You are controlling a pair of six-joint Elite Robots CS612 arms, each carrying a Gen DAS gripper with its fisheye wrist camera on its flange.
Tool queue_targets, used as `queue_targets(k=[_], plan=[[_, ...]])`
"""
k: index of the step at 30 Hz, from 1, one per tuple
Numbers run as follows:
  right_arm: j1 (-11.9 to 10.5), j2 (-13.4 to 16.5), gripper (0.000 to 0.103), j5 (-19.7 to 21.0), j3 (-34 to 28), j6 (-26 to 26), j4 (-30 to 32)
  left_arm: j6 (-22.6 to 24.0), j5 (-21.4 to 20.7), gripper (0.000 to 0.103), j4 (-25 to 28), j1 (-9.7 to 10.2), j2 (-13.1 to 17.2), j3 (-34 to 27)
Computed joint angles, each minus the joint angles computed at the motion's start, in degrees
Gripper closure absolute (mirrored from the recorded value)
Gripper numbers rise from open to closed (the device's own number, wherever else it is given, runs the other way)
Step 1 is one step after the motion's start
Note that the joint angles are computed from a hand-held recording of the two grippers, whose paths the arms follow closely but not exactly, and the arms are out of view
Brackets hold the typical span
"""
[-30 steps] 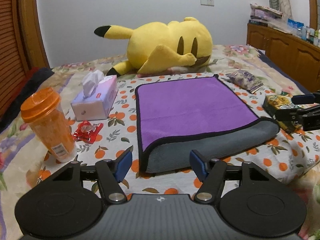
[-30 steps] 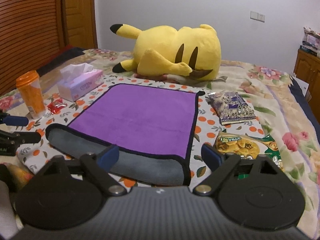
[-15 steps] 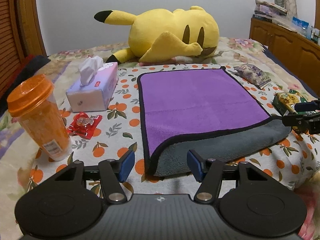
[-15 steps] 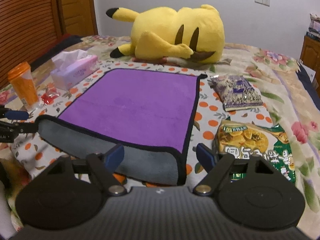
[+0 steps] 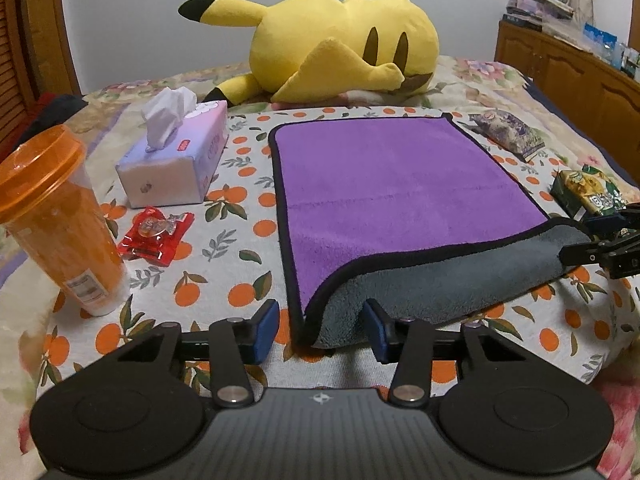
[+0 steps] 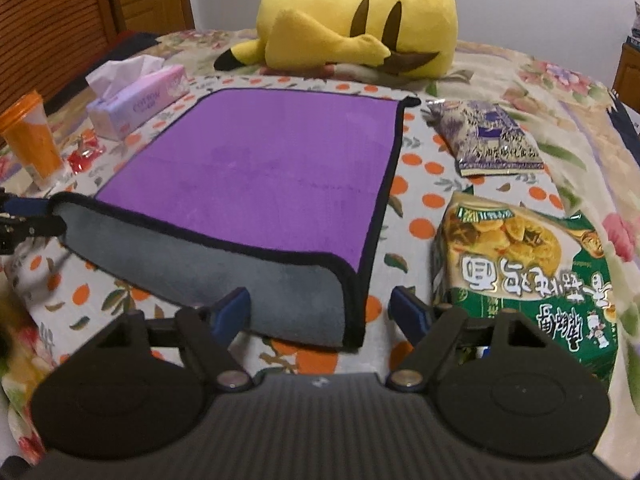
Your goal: Fold towel
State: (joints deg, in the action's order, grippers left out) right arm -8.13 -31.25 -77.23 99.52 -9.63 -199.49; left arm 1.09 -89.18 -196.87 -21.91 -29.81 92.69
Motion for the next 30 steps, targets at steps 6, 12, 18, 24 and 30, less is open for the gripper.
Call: queue_targets(k=[6, 12, 18, 24, 30], plan=[[-0.42, -0.12, 0.042, 1.68, -0.05, 0.22, 1.03, 0.85, -0.26, 0.062, 0.32, -0.15, 0.04, 0.05], [-0.6, -0.2, 0.063, 2.37, 0.01, 0.13, 1.2, 1.41, -0.42, 0.069, 0.25, -0.17, 0.08, 0.17], [-0.67, -0.1, 0.082, 1.93, -0.08, 0.3, 0.69, 2.46, -0.87, 0.082, 0.08, -0.29, 0.17, 0.22], [-0.77, 0.02, 0.096, 2.39, -0.18, -0.28, 0.23, 2.66, -1.33, 0.092, -1.02, -0.24, 0.29, 0.29], [-1.0, 0.3, 0.097, 3.05, -0.46, 0.08, -1.44, 2.26, -1.48, 0.095, -3.2, -0.14, 0.38, 0.4]])
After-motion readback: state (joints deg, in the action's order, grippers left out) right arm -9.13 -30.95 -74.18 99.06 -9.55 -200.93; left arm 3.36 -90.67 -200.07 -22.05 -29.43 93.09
